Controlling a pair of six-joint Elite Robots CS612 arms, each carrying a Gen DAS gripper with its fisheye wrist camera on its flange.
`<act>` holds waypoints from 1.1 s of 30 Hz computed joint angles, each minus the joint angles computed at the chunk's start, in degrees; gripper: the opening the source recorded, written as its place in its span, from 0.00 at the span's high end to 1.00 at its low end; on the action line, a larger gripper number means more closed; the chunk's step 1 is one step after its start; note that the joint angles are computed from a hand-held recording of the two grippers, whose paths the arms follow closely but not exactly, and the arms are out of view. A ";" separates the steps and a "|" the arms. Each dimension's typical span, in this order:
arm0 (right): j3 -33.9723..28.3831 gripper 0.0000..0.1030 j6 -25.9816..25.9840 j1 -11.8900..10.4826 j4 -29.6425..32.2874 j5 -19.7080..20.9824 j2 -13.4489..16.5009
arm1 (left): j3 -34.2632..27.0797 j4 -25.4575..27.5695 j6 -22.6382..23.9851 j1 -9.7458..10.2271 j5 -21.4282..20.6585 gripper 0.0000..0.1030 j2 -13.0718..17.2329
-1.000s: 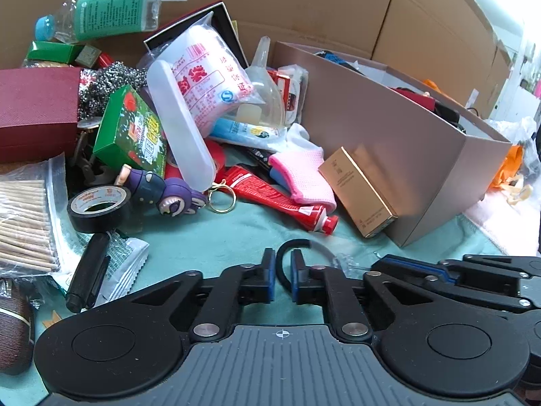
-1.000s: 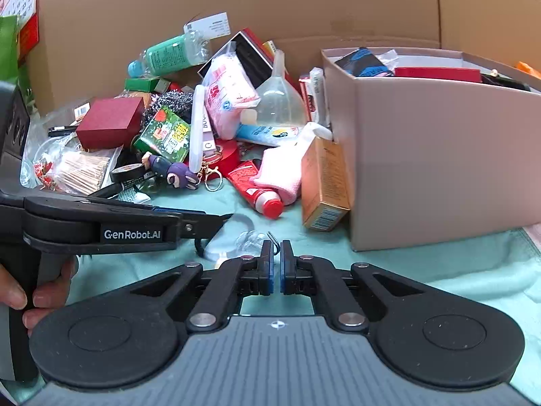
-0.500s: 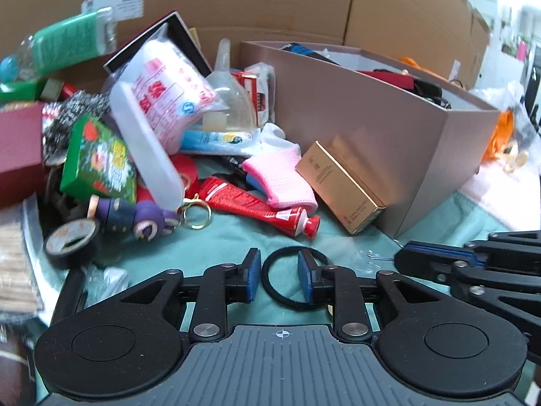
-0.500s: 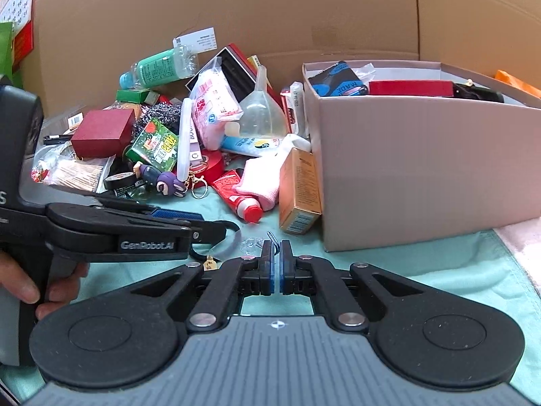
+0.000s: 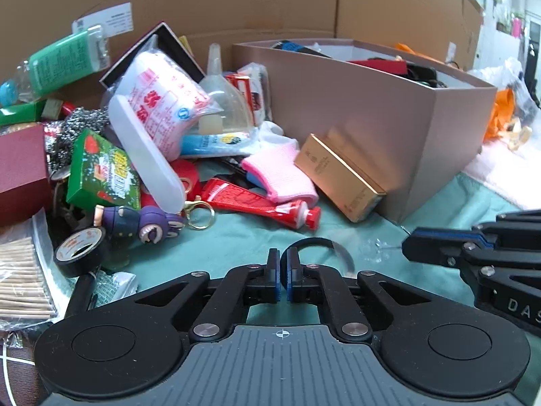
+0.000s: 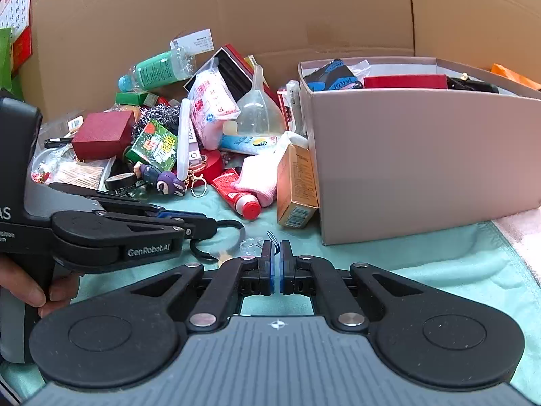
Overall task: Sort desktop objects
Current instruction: 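Lift the hair tie with the left gripper over the pink box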
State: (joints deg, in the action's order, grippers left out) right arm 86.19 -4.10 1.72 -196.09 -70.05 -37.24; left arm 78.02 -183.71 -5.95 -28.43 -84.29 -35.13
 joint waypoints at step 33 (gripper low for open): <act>-3.99 0.97 -0.10 -3.64 -12.66 -5.33 -1.41 | -15.13 1.27 -4.62 -1.36 -12.15 1.00 2.11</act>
